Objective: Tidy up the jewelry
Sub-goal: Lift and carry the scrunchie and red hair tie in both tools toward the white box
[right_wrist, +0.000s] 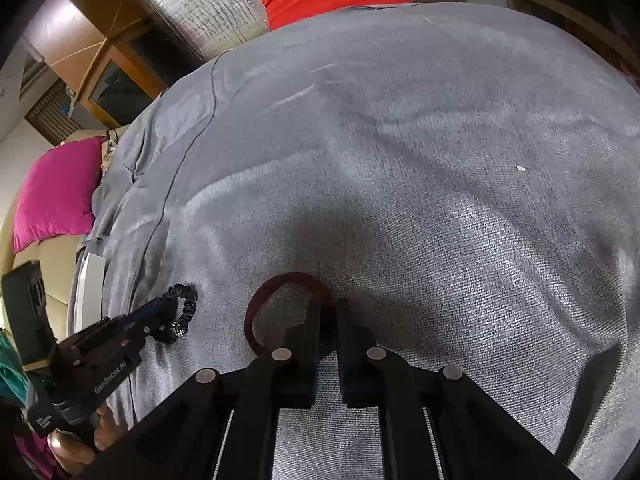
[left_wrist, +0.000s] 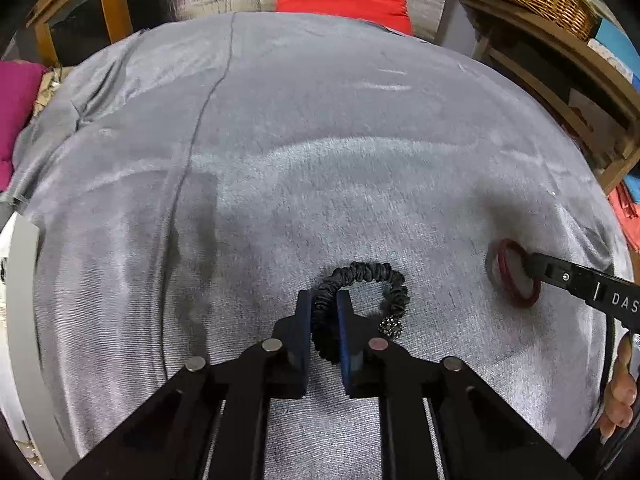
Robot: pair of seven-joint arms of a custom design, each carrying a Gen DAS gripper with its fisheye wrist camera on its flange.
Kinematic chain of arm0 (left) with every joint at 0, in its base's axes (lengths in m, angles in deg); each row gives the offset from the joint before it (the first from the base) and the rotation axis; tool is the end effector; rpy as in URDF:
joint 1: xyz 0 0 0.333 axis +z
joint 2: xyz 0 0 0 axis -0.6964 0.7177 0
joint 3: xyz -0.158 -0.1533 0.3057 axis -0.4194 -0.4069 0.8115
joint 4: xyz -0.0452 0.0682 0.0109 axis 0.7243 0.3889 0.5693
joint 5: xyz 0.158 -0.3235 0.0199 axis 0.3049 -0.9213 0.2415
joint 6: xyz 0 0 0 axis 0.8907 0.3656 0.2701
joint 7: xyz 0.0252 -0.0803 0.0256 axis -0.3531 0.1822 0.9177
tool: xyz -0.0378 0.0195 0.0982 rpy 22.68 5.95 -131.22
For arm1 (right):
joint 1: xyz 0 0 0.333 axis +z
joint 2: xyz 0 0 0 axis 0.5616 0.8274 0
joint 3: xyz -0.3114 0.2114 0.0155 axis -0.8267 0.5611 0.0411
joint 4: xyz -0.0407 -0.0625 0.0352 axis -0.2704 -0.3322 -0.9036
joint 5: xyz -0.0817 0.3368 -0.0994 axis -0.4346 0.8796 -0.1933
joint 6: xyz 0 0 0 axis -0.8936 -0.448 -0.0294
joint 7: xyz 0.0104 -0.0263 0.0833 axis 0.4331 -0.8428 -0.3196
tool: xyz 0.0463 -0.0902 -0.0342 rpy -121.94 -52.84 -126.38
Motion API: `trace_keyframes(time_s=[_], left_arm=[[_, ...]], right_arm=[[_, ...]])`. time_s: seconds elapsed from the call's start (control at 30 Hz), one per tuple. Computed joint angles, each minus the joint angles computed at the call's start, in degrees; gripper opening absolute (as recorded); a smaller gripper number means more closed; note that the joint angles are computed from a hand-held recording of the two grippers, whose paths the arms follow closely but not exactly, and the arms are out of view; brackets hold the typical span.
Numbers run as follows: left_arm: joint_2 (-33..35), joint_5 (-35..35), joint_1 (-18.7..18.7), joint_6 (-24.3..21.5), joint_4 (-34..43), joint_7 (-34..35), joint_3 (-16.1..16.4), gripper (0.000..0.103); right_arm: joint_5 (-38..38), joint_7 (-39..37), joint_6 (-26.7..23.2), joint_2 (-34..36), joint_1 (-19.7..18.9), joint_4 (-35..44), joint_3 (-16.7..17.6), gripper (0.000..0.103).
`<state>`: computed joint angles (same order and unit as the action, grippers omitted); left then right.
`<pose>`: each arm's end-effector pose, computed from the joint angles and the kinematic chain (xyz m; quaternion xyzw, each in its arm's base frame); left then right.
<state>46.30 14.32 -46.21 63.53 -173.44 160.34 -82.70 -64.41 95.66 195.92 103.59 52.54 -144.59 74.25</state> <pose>0.6196 -0.0777 0.5347 -0.6106 0.7468 -0.2132 0.1547 0.5751 0.2904 0.4920 -0.6020 0.7283 -0.0477 0.3239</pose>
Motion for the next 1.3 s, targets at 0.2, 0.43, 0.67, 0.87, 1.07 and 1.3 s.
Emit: trace_keyframes(time_s=[0.2,0.43,0.67,0.87,1.07,1.3], left_arm=[[-2.3,10.9,-2.5,5.1,-2.4,-8.9,2.4,0.01],[-5.0,26.5,-2.8,9.4,-4.5,-22.2,4.1,0.01],[-6.9,29.0,-0.3,10.7,-5.9,-24.8,3.0,0.01],[-8.3,29.3,1.5,11.7,-7.0,-25.9,2.5,0.01],[-10.6,29.6,3.8,13.3,-9.2,-27.1,2.1,0.01],[-13.1,27.4,6.8,14.8,-11.8,-26.9,1.6,0.01]], right_arm=[[-3.9,1.4,-0.5,-0.4,1.8,0.2,-1.5,0.008],[-7.3,4.0,2.2,-0.5,3.3,0.3,-2.8,0.008],[-9.9,6.4,3.2,0.7,4.3,2.1,-3.2,0.008],[-11.0,7.1,3.3,1.8,4.8,3.7,-2.9,0.008],[-12.0,7.6,3.6,2.9,5.9,5.4,-2.9,0.008],[-13.9,8.7,5.0,4.6,7.9,7.6,-3.5,0.008]])
